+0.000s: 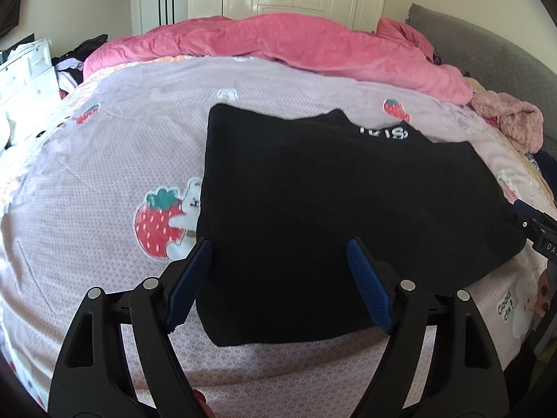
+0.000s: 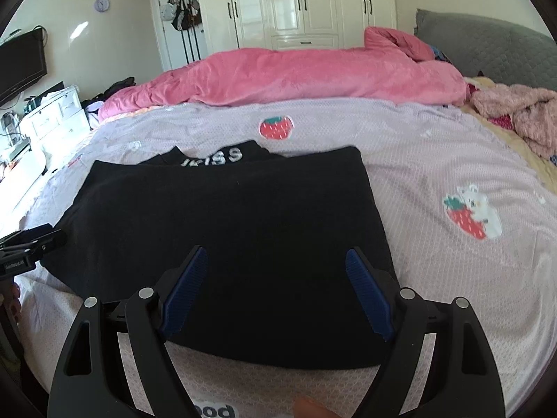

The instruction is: Fold small clothes

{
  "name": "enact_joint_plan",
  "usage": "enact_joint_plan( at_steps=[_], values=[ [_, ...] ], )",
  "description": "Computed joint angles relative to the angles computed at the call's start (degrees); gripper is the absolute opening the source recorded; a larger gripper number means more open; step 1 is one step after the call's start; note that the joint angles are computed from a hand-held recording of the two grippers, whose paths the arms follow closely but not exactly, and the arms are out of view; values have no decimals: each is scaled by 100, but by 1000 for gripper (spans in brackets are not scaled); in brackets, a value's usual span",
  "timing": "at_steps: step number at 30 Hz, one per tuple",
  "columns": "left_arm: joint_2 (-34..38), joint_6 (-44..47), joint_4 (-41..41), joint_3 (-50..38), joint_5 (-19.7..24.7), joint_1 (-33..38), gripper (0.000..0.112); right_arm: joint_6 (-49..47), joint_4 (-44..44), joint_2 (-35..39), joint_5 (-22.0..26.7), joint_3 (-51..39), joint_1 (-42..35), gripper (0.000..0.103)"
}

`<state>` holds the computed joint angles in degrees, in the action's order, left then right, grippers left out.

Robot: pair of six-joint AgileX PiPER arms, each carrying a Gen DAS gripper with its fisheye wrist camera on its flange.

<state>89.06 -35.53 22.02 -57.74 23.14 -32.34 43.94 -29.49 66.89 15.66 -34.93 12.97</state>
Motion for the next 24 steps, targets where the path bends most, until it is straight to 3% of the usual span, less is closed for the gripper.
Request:
enact_joint_plan(
  at_steps=[3, 5, 9, 13, 16, 24],
  values=[
    [188, -293, 405, 8, 115, -89, 73, -408, 535, 145, 59, 18, -116, 81],
    [270, -447, 590, 26, 108, -109, 75, -278, 444, 190, 63, 57, -110, 81],
    [265, 15, -55, 74, -42, 78, 77, -437, 617, 259, 5, 86, -199, 81],
    [30, -307, 135, 253, -86, 22, 77, -165, 390, 60, 1, 197, -144, 81],
    [-173, -572, 308, 356, -90, -39, 77, -368, 702, -197, -92, 346, -223, 87],
    [-717, -1248, 927, 588, 112, -345, 77, -516, 1046, -628, -26, 525, -290, 91]
  ],
)
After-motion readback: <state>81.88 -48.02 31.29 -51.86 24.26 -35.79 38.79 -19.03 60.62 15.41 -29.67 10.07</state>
